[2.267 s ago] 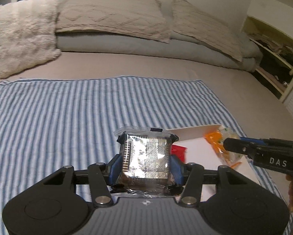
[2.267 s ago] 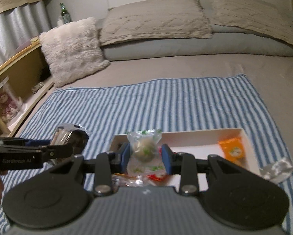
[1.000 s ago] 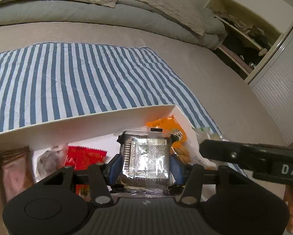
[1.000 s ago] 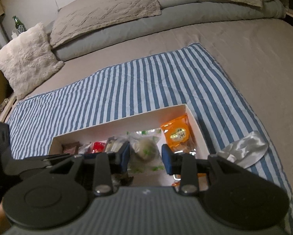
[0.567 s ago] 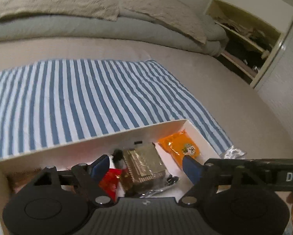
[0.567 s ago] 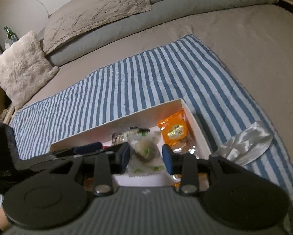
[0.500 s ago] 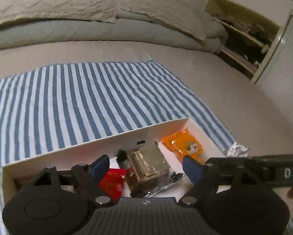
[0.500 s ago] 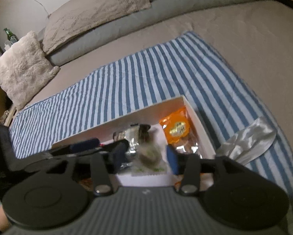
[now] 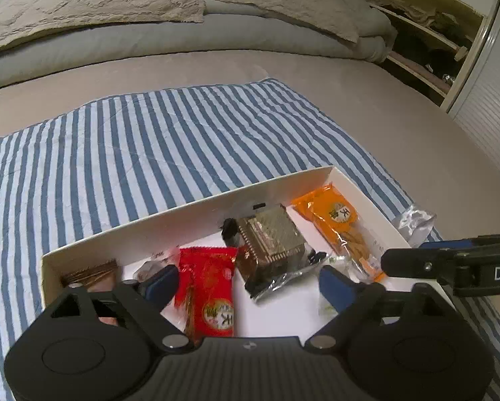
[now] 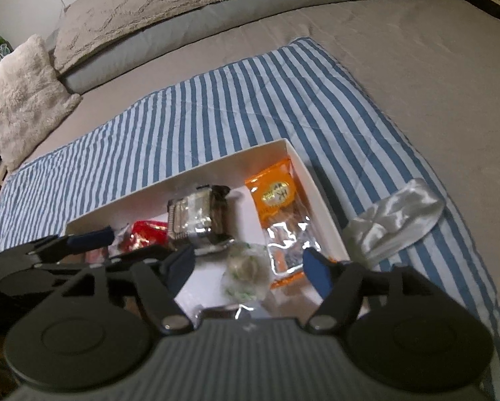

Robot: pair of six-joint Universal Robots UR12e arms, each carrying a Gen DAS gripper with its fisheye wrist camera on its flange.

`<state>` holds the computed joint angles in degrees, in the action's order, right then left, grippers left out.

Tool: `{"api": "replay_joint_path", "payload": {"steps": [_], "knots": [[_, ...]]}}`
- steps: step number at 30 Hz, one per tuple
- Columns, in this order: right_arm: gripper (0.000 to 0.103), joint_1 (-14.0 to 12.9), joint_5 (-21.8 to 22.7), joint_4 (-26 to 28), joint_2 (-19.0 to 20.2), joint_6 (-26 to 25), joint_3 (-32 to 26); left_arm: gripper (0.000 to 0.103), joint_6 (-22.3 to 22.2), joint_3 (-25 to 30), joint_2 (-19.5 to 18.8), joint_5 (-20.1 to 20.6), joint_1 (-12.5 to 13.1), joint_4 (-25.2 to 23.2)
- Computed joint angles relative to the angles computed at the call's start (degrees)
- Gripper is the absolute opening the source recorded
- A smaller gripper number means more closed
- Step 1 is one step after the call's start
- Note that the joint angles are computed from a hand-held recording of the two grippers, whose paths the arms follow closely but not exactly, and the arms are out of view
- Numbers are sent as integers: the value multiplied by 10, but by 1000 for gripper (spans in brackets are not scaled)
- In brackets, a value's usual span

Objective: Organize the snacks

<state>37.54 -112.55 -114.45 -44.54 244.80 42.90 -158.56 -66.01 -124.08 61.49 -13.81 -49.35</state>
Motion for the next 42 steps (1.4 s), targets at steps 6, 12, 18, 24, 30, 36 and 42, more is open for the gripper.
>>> {"api": "replay_joint_path", "payload": {"steps": [6,12,18,24,30,36,42], "knots": [[91,7,-15,35,3,-2,-16,101,0,-7,12,10,5,-9],[102,18,-46,66,7,-4,-34,103,3,-12,25,19,11,-21],[102,27,-75,79,14,-5,-53,103,-10,-25,43,19,18,-23],[102,36,-92,86,16,4,-71,103,-17,-39,68,19,26,-32],[102,49,-121,97,18,-1,-92,103,-23,-79,109,46,35,18],[102,72,-170,81,17,-21,-101,103,-47,-120,149,48,51,60],[102,96,-211,80,19,-19,-111,103,-87,-168,190,74,60,114]]}}
